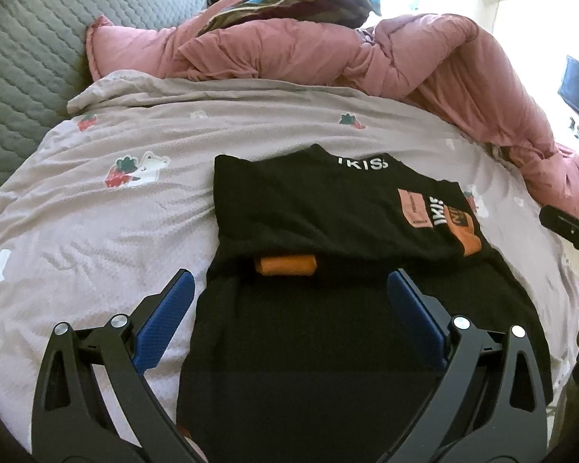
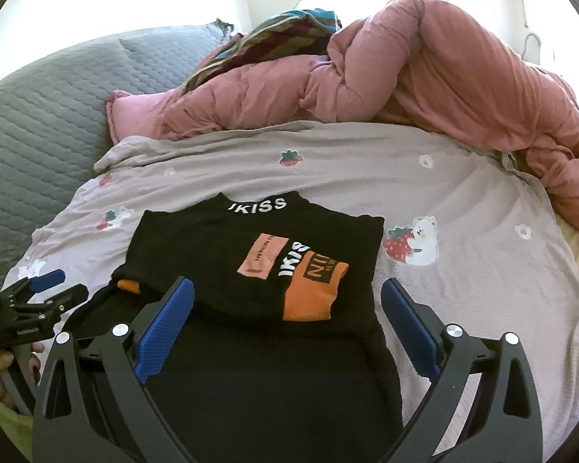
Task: Fold small clothes
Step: 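Move both grippers down to the hem of the black shirt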
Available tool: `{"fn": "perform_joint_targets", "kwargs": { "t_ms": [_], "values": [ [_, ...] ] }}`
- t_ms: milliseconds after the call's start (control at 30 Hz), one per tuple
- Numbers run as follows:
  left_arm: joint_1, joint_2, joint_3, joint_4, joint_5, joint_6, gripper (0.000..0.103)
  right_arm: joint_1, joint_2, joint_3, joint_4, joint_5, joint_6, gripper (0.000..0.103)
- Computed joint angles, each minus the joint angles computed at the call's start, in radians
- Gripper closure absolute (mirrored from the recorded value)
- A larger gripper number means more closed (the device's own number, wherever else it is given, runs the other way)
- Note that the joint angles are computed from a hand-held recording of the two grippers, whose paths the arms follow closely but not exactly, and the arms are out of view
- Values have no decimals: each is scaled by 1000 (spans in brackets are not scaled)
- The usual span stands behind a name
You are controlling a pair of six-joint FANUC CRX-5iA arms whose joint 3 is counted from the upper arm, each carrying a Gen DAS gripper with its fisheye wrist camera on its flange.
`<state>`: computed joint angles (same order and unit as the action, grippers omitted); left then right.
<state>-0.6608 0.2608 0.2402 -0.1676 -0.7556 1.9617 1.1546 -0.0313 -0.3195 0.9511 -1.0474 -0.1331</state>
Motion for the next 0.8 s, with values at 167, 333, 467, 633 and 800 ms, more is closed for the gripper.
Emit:
{"fn": "perform_joint_targets", "kwargs": {
  "t_ms": [167, 333, 467, 633, 800],
  "values": [
    [-14, -13, -5, -25, -17, 11, 9, 23, -9, -6, -2, -11, 3, 6],
    [-23, -25, -13, -32, -29, 17, 9, 43, -16, -10, -6, -19, 8, 6],
    [-28, -38, -24, -36, -37, 29, 9, 57, -24, -15, -12, -26, 12, 6],
    [-36, -55, -41, -45, -56, 44, 9, 76, -43, -34, -17, -35, 7, 6],
    [-46, -77, -55, -75, -76, 79, 9, 95, -53, -46, -46, -51, 8, 6]
  ]
}}
